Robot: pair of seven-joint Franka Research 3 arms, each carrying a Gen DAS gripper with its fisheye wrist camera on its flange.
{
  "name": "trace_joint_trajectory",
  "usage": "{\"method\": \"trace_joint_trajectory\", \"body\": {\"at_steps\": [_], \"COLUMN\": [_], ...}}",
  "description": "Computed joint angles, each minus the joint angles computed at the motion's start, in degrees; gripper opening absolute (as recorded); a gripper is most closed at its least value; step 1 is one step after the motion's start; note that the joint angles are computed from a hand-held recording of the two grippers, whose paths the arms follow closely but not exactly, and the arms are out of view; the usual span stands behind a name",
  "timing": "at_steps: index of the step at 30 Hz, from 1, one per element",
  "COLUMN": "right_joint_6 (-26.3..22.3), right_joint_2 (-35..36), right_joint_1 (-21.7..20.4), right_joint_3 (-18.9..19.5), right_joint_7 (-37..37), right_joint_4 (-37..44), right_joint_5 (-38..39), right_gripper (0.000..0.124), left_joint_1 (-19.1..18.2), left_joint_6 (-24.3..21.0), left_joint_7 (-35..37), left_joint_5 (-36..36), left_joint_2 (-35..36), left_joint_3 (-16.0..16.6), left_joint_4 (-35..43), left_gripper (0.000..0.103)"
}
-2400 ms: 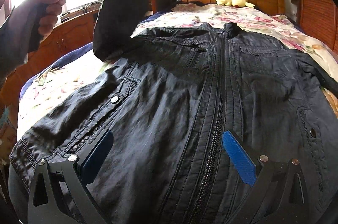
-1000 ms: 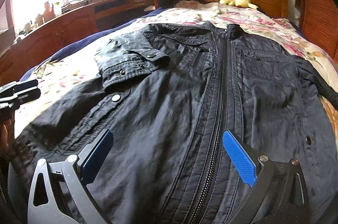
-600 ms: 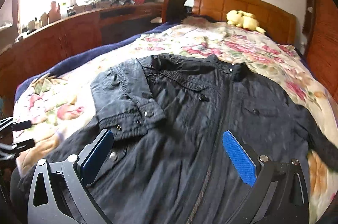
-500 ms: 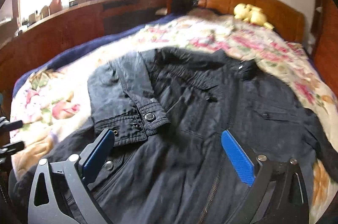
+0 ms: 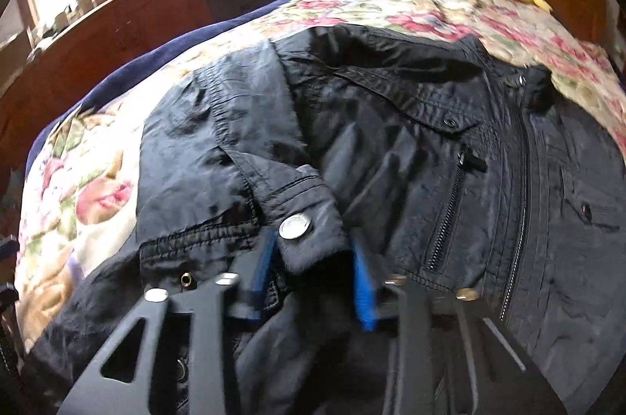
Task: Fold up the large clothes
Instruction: 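Grasp the jacket side edge beside the folded sleeve with the right tool, then fold that side edge toward the zipper with the right tool, release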
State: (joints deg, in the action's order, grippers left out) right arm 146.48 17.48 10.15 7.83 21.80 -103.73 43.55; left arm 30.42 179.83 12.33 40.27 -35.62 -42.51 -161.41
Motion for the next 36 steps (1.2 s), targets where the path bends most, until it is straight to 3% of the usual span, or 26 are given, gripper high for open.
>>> {"method": "trace_joint_trajectory", "body": {"at_steps": [2, 4, 8, 12, 18, 26, 36], "right_joint_6": [2.11, 3.15, 0.56, -2.78, -4.62, -1.4, 5.22], "right_joint_2": [-1.27, -2.82, -7.91, -13.4, -21.35, -25.78, -23.53], "right_joint_1": [0.07, -0.93, -2.97, -3.42, -4.72, -8.38, -10.19], "right_joint_3": [0.43, 1.39, 1.19, -2.57, -8.99, -14.68, -14.9], "right_joint_7": [-2.9, -8.07, -19.14, -25.22, -31.74, -32.51, -27.13], "right_joint_4": [-2.16, -4.02, -7.29, -10.84, -18.8, -24.56, -25.14], "right_joint_5": [0.35, 4.15, 16.58, 24.05, 28.88, 27.73, 24.59], "right_gripper": [0.003, 0.002, 0.002, 0.002, 0.002, 0.002, 0.002], "left_joint_1": [-0.02, -0.22, -0.92, -1.49, -0.27, 3.79, 1.98], "left_joint_6": [-0.11, -0.52, -1.57, -2.3, -1.65, -1.93, -8.67], "left_joint_7": [-0.09, 0.01, -0.01, -1.11, -3.7, -6.52, -8.25], "left_joint_5": [0.08, 0.27, 1.27, 3.02, 6.48, 10.89, 18.94], "left_joint_2": [0.1, 0.41, 1.12, 1.68, 3.11, 7.6, 17.82], "left_joint_3": [-0.24, -0.22, -0.16, -0.3, -1.39, -5.66, -7.02], "left_joint_4": [0.36, 0.92, 2.41, 4.17, 7.44, 14.4, 24.21], "left_gripper": [0.062, 0.062, 0.062, 0.062, 0.062, 0.063, 0.064]}}
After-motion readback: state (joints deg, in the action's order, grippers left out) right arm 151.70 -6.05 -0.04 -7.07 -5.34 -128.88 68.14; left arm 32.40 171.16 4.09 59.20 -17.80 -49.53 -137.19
